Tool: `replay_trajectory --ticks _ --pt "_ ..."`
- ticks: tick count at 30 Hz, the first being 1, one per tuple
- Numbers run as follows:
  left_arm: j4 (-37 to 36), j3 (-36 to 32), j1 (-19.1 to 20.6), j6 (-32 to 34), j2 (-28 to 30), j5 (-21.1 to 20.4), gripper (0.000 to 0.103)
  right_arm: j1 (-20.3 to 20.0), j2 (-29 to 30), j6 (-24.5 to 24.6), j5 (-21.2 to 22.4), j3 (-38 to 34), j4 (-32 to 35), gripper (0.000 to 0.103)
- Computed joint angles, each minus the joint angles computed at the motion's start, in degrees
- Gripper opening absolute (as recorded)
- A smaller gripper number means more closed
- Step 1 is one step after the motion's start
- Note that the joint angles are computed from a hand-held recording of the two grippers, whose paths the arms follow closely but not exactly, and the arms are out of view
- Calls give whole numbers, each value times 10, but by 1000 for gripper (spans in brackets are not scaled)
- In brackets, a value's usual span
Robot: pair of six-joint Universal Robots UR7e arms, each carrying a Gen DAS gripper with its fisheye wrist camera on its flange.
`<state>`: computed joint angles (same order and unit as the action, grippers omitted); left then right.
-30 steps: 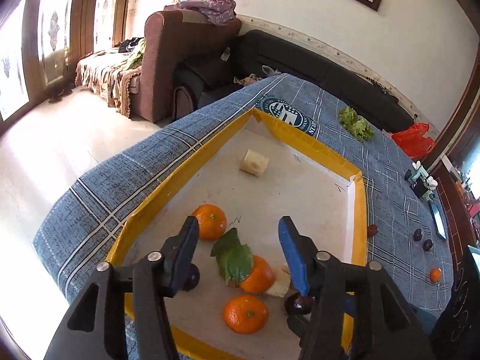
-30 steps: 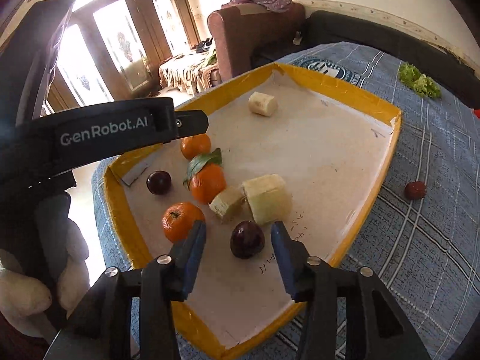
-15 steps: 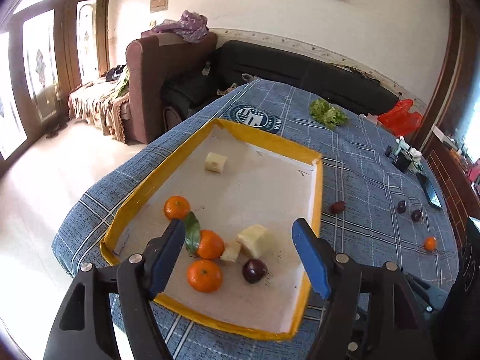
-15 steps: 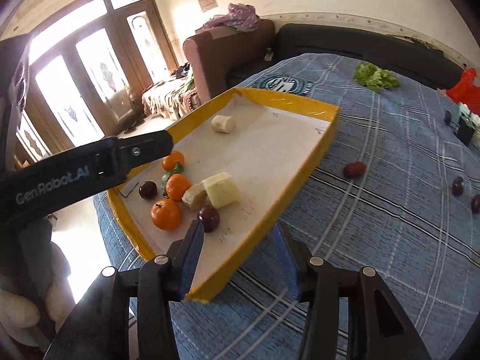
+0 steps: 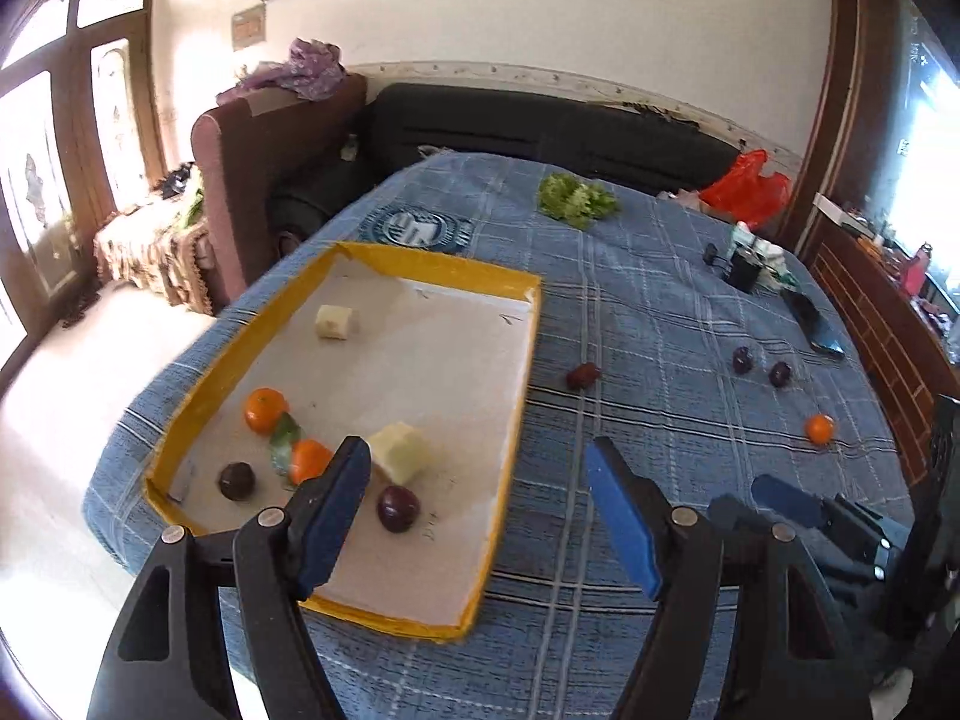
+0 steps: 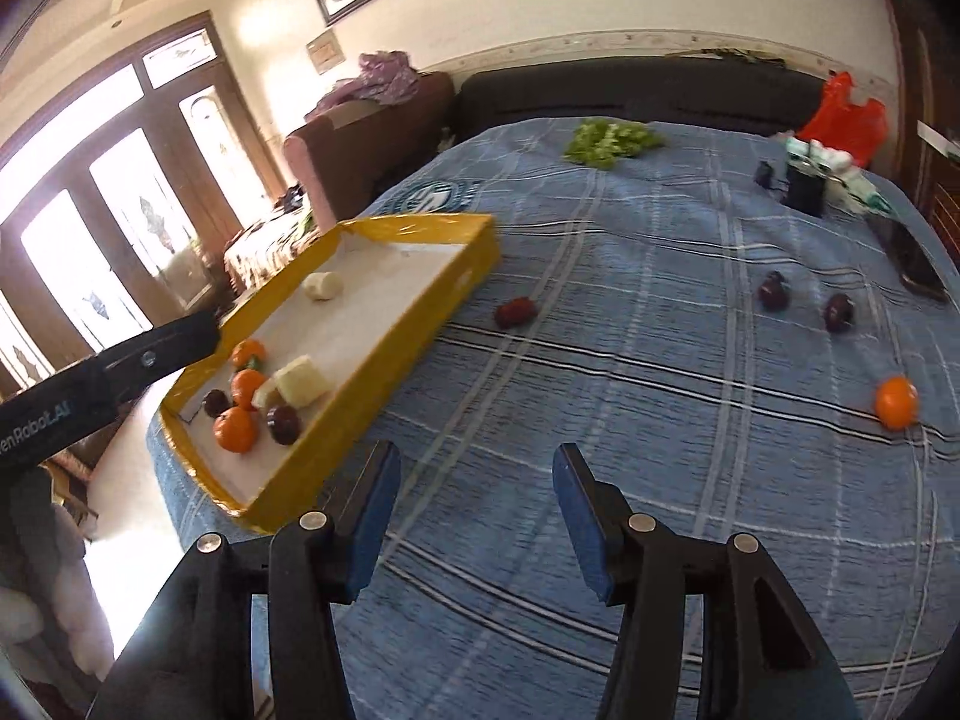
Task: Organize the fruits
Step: 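Move both open tools back over the remaining fruit on the blanket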
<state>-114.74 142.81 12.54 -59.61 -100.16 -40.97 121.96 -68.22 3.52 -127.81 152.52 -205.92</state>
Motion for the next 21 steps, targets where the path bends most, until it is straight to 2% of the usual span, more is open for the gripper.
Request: replay_trajectory --ticks 4,9,11,14,17,21 --pt "-73 4 19 42 12 -41 73 -39 -79 -11 -20 37 -8 58" --pt "-164 2 45 94 55 -80 74 -113 -228 -36 -37 71 20 57" --pt "-199 -2 57 113 80 -96 74 -150 -288 -50 -34 79 38 57" --pt "-248 -8 76 138 120 -121 74 -214 -362 -70 -6 85 68 57" --pt "-284 -18 90 160 162 -138 74 -269 -384 -90 27 84 79 57" --pt "-322 -39 107 190 218 -155 74 -319 -344 -111 61 80 51 57"
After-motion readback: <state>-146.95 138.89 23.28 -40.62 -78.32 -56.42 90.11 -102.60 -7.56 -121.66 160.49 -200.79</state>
